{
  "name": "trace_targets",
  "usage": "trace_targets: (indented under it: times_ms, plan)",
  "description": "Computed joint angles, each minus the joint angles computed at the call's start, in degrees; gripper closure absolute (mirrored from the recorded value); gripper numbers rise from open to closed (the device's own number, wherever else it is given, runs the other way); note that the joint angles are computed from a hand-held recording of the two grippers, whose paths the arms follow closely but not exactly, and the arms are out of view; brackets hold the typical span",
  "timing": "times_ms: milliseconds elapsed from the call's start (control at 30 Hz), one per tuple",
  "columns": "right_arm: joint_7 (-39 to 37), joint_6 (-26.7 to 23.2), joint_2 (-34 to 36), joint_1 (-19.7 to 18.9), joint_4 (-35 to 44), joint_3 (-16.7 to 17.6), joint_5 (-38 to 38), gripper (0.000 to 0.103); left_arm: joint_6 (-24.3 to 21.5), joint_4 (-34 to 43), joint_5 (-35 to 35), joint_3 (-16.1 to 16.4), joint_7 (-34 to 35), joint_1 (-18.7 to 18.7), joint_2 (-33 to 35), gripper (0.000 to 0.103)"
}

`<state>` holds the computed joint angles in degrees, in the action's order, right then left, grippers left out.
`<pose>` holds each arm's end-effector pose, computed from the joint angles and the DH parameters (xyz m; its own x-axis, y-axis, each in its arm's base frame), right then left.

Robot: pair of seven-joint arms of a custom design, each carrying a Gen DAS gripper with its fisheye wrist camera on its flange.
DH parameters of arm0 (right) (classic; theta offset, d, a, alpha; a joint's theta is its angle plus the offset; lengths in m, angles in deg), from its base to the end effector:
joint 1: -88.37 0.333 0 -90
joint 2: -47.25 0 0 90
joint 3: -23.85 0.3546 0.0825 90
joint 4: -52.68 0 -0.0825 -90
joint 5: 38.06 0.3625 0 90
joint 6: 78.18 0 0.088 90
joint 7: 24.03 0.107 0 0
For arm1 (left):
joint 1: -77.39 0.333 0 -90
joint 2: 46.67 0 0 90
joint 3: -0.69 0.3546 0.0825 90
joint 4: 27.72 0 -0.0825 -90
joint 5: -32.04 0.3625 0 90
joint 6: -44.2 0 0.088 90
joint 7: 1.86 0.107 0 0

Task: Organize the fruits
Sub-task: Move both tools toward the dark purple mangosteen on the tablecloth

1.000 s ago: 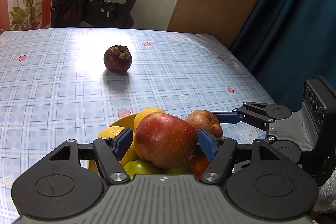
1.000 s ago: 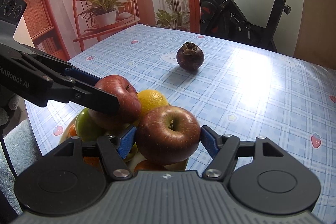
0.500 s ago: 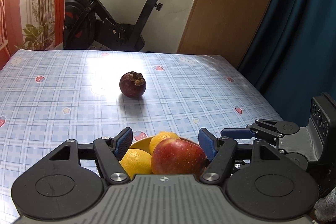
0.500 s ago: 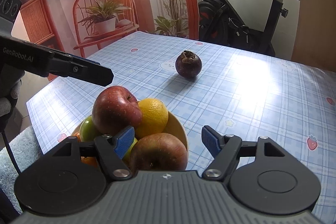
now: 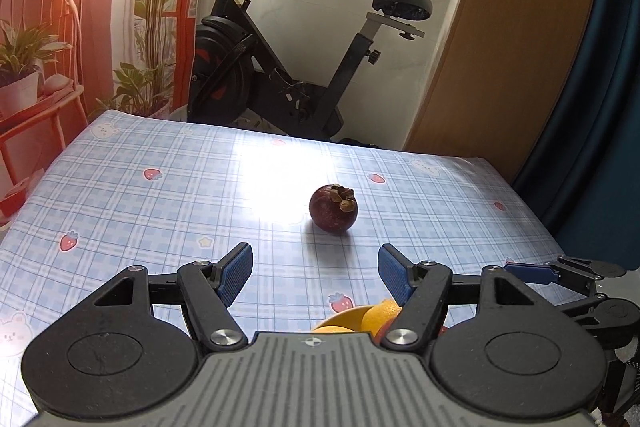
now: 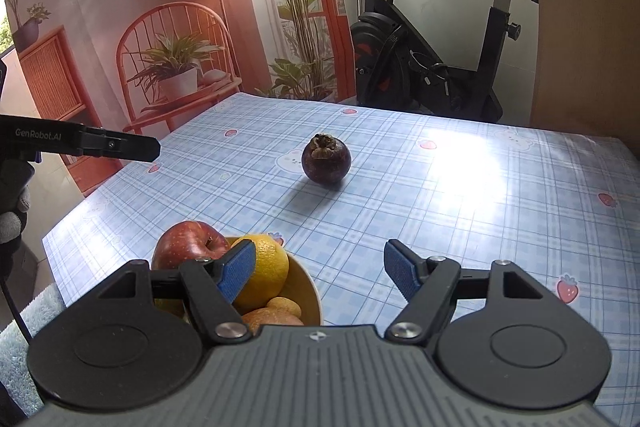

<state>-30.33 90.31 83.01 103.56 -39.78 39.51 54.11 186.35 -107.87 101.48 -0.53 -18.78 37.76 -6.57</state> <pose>0.6532 0.2722 0.3376 0.6270 -0.7487 -0.2153 -0.5444 -0.2233 -0.8085 0.5803 -0.5008 0.3713 0.1991 -0.9638 0.1772 -0.5601 -0.2603 -0.7864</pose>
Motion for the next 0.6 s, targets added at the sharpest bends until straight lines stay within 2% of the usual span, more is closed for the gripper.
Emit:
trace_targets:
  times_ms: [200,333,600]
  plan:
    - [3.11,-0.09,1.62,-0.19,2.76,-0.32,-2.51,0.029,-2.93,-1.88,1.25,0.56,-3.60,0.21,-1.91,0.031]
    - [4.97,1.12,3.34,-0.16,5.35,0.34,-5.49,0.029,-5.11,-0.64,1.63,0.33,-3.12,0.64,-1.43,0.032]
    - [14.63,3.46,9.62,1.03,13.98,0.77,-17.54,0.029,-7.08,5.35,2.84,1.81,-0.67,0.85,2.17,0.032]
